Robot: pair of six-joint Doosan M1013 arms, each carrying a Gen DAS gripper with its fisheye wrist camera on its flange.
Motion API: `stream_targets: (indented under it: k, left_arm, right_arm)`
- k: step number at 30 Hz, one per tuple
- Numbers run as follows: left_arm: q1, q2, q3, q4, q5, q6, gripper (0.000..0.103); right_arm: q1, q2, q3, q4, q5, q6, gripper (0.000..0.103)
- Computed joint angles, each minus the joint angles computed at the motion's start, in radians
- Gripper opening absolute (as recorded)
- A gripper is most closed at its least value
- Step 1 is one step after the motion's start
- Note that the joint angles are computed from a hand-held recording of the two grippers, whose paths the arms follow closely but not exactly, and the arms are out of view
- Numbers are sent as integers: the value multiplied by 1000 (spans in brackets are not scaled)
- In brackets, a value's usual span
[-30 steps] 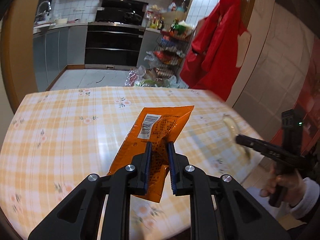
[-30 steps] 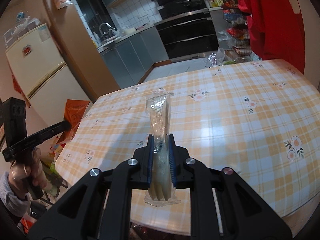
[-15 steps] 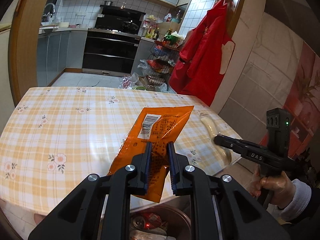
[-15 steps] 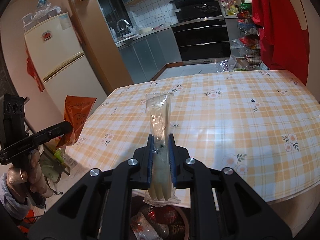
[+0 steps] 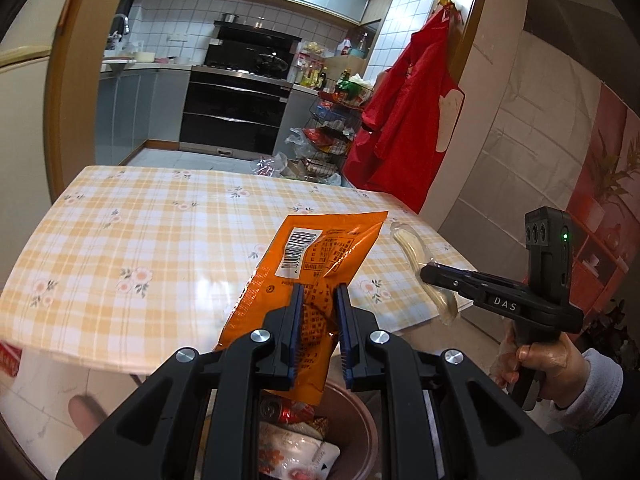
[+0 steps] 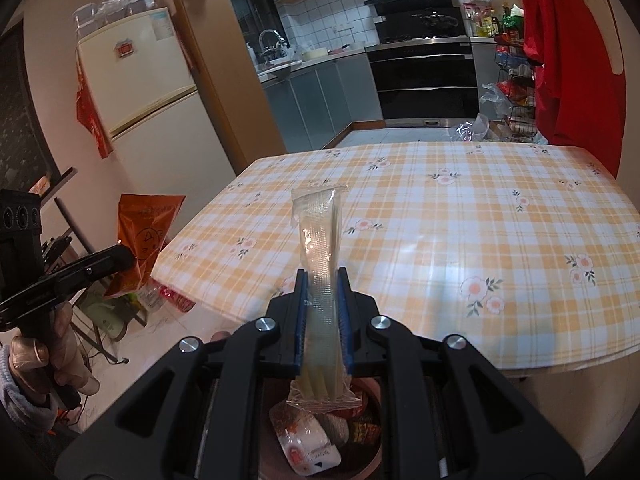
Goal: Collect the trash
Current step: 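Carry the orange wrapper and utensil pack over the bin with both tools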
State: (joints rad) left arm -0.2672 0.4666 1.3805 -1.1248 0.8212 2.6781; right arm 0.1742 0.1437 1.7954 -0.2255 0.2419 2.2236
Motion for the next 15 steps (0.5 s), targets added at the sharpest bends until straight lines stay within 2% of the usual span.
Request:
stream_targets:
  k: [10,15]
  left_arm:
    - [16,-46,83,-40,-19,29,16]
    - [18,-42,86,-26,-27,5,16]
  right_arm:
    - [39,-15,24,104,-9,-129,17]
    - [40,-9,34,242,-17,-257,17]
